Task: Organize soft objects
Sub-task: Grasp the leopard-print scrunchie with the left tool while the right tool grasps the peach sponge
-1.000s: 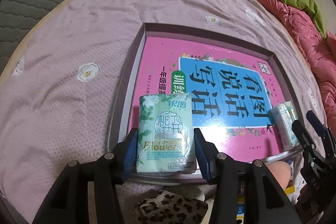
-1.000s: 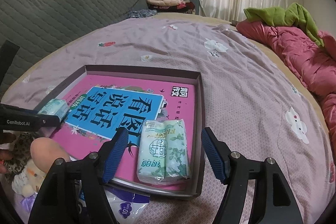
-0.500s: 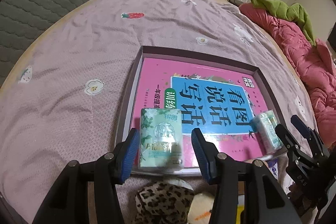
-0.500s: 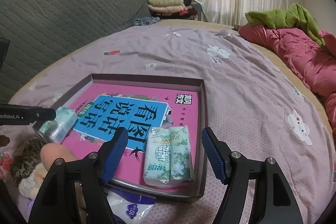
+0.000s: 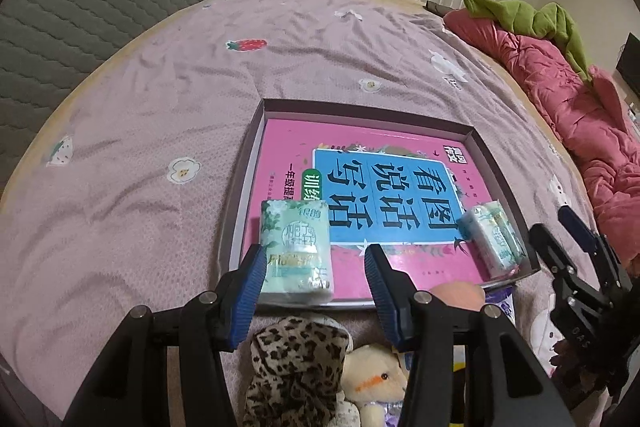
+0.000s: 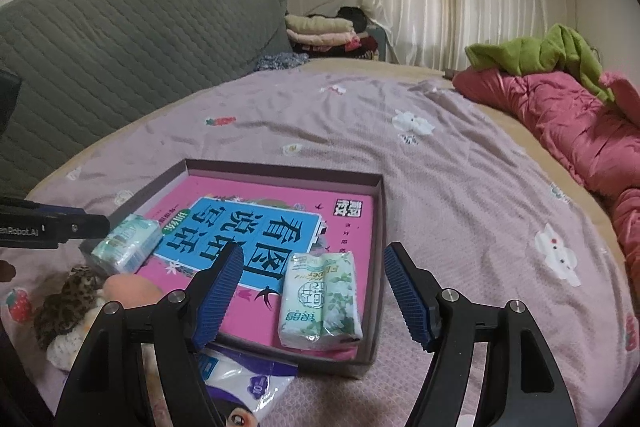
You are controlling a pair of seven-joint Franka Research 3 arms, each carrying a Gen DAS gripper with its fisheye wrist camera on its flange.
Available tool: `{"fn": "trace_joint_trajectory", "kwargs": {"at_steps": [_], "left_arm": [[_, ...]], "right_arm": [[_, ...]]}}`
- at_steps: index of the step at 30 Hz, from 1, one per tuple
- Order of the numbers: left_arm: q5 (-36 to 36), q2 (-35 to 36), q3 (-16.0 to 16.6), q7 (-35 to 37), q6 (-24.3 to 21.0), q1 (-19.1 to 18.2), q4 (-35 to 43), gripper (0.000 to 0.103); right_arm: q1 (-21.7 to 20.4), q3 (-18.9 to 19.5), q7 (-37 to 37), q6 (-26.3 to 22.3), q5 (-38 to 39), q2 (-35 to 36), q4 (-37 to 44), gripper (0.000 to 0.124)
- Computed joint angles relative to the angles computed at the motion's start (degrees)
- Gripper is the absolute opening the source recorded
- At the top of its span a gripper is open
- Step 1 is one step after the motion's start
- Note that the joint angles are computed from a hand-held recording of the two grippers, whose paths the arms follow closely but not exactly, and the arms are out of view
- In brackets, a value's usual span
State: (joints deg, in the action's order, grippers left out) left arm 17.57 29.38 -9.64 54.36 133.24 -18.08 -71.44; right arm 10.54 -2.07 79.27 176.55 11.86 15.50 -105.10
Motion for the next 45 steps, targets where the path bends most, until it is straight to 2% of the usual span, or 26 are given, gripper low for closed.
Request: {"fn": "trace_joint_trajectory", "kwargs": {"at_steps": [8,11,13,15,17,23,27,33,39,45], "left_arm": [[0.09,-4.59,-0.32,-0.96,1.95,0.85,-6.31,0.051],[0.06,-6.36,-0.48,-1.28,2.45,1.26,-8.49,0.051],[-0.07,-7.48,-0.67,-1.24,3.08,1.64,-9.88,0.051],[0.21,-8.73,-0.64,-1.63,3.38,1.83,-11.41,0.051],[-0.31,-10.09,-0.90,-1.66,4.14,2.38,-13.22,0.051],[-0.96,-13.59,-1.35,-1.43,5.65,3.56,-17.98,0.051],[-2.20,-15.57,-1.77,-0.27,7.19,4.47,-21.21,0.051],[-6.18,-17.38,-2.64,2.73,9.47,5.83,-25.58,0.051],[-11.66,-17.53,-3.40,6.40,11.37,6.88,-28.30,0.051],[-13.84,-16.90,-3.78,9.39,12.74,7.01,-28.95,0.051]], "right_arm": [[-3.83,5.27,-6.92,5.35,5.98,-4.70,-6.09,0.074],[-2.59,4.09,-6.58,6.36,6.63,-6.06,-7.69,0.074],[-3.50,5.23,-7.45,6.38,8.33,-6.84,-8.42,0.074],[-1.41,2.93,-5.28,6.72,7.11,-7.98,-9.87,0.074],[-2.46,4.40,-6.26,6.45,8.96,-8.88,-10.68,0.074],[-0.71,3.59,-3.46,5.33,8.79,-11.69,-12.84,0.074],[-0.12,4.36,-3.41,3.41,10.24,-12.79,-12.85,0.074],[1.59,3.63,1.60,-0.83,4.32,-12.38,-10.98,0.074],[2.92,2.94,4.92,-7.42,-2.53,-9.05,-6.19,0.074],[3.55,3.23,4.57,-12.23,-3.62,-5.39,-1.96,0.074]]}}
